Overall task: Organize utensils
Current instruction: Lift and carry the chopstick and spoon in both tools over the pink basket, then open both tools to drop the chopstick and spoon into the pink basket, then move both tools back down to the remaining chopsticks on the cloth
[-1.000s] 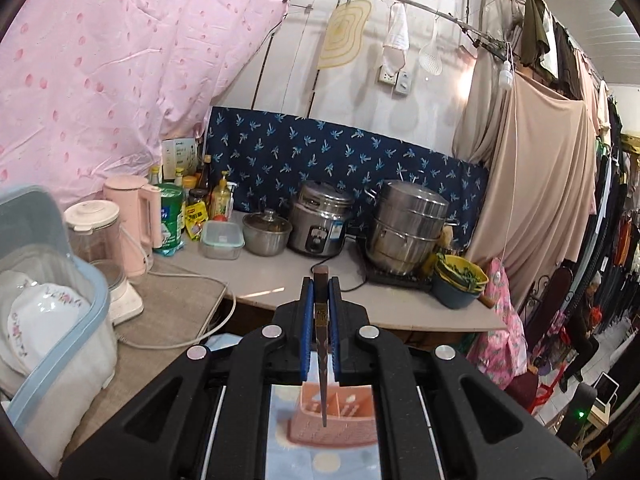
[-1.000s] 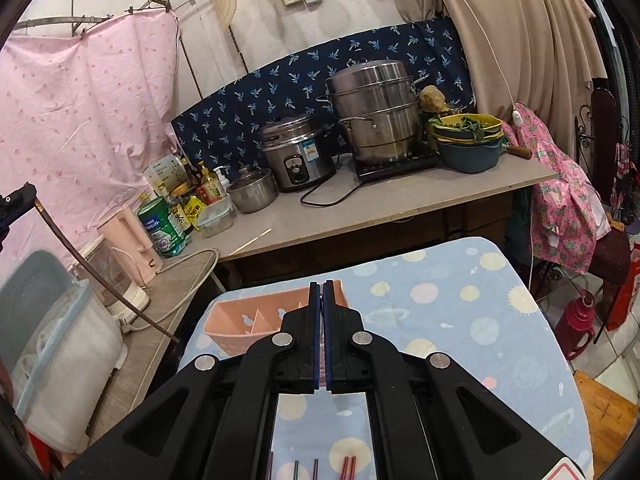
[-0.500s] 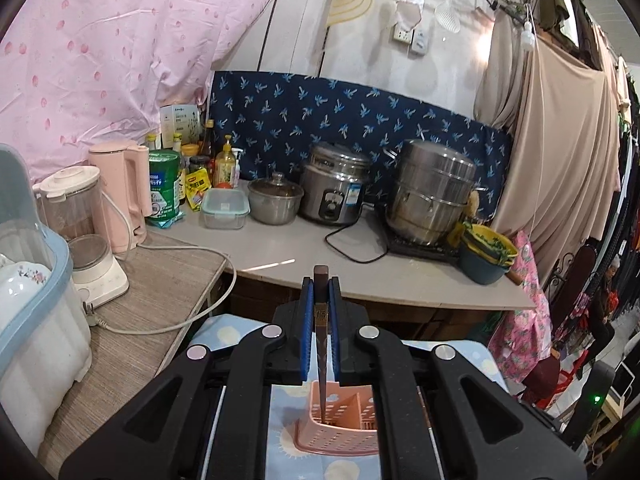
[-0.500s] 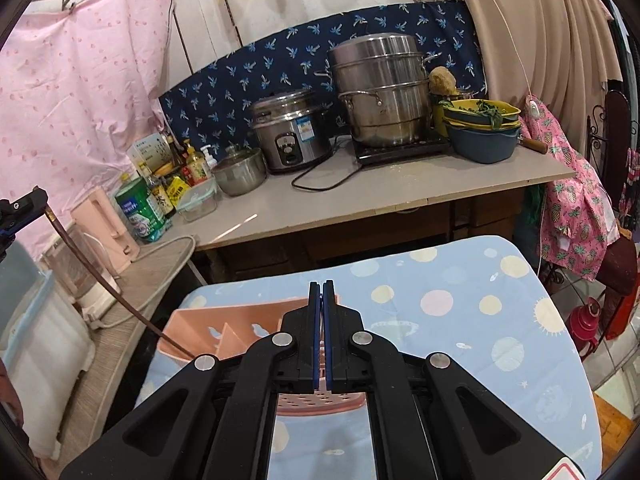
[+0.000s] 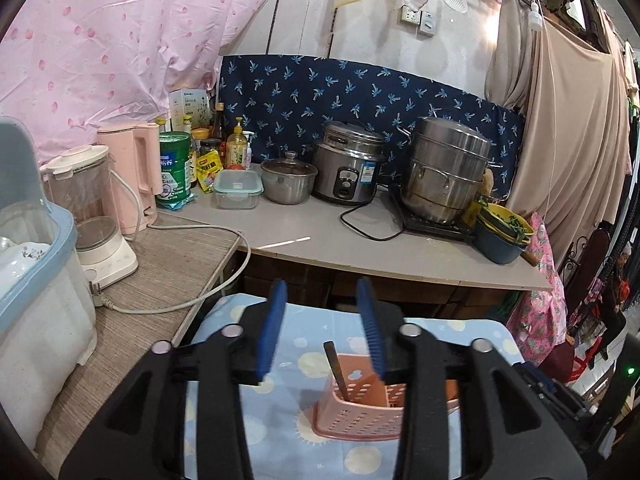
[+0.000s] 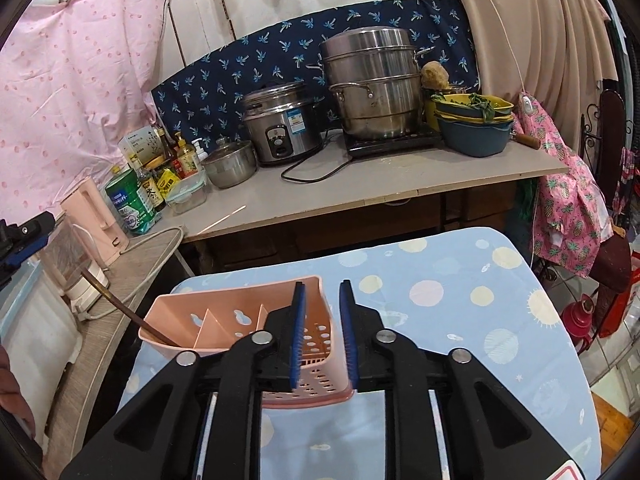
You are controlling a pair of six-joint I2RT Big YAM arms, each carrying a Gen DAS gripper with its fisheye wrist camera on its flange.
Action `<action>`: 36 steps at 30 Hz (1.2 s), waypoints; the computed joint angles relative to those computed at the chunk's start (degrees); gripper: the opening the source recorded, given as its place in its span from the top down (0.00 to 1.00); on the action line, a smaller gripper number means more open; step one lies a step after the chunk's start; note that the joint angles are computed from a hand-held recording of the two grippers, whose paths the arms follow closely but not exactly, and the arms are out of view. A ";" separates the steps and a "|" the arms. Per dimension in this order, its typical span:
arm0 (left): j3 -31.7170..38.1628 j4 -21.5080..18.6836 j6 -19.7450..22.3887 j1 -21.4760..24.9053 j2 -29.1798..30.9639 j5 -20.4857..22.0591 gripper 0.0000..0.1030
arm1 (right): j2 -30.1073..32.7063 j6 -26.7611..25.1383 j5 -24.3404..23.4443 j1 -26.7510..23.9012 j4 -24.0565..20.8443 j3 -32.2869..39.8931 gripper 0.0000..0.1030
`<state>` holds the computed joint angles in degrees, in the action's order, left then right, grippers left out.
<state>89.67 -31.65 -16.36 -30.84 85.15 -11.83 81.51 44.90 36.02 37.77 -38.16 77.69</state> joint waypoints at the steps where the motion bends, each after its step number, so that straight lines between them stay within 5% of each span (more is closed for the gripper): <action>1: -0.57 0.17 0.29 -0.05 -0.44 0.01 0.62 | -0.42 0.13 0.29 0.29 -0.01 -0.29 0.75; 6: -4.00 -0.61 0.63 0.00 -3.52 0.81 0.52 | -2.51 1.13 1.86 2.58 -0.86 -1.40 0.70; 18: -18.16 -2.52 3.55 -1.81 -14.89 -2.02 0.52 | -6.73 8.48 10.19 14.49 -6.93 -5.64 0.62; 28: -30.88 -4.11 2.41 -3.50 -23.06 -3.51 0.52 | -4.92 22.47 14.55 25.25 -19.38 -6.24 0.61; 36: -38.23 -5.77 -0.83 -4.79 -28.52 -2.09 0.52 | -1.93 34.83 12.78 31.77 -26.52 -7.65 0.61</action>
